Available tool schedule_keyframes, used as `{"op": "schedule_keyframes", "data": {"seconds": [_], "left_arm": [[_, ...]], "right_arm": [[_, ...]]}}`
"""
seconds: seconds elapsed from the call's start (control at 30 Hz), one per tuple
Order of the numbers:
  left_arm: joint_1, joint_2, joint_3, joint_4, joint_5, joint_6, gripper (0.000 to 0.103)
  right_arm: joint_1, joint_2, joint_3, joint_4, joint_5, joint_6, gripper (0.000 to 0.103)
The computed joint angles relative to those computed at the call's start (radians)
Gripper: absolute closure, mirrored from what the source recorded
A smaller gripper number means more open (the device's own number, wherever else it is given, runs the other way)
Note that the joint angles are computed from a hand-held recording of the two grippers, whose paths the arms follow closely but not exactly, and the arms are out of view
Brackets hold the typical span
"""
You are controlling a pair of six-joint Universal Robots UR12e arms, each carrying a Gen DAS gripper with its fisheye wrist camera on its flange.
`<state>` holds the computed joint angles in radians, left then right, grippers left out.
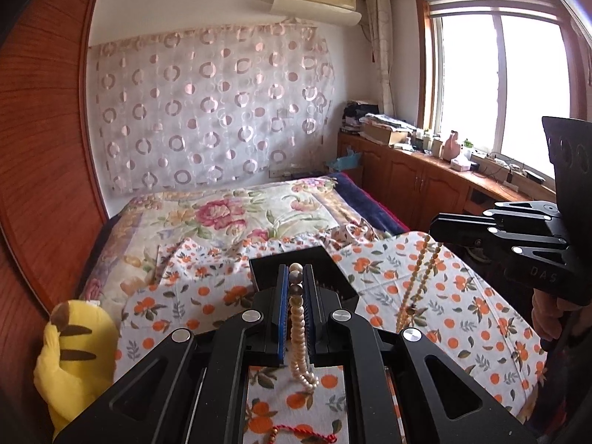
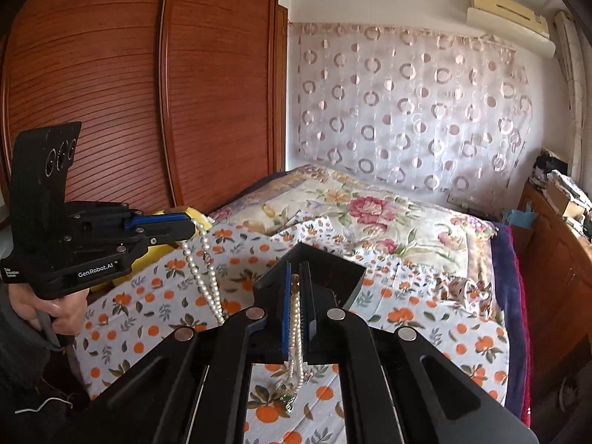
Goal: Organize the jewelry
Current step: 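Carry both pearl necklaces over the black box and open both tools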
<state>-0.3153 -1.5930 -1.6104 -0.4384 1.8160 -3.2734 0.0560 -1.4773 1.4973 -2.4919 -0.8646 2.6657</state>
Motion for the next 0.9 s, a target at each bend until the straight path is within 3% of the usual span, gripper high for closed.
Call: {"op": "schedule_keyframes", "data": {"seconds": [0.5, 0.9], "left_arm": [[0.012, -0.033, 0.078, 0.007, -0.021, 0.041, 0.096], [0.029, -0.104, 0.197, -0.003, -0.033, 0.083, 0.096]], "right_arm": [[-0.014, 0.040, -0.067, -0.005, 0.002, 0.057, 0.098], [-0.014, 0.091, -0.140, -0.016, 0.029, 0.066, 0.098]]}}
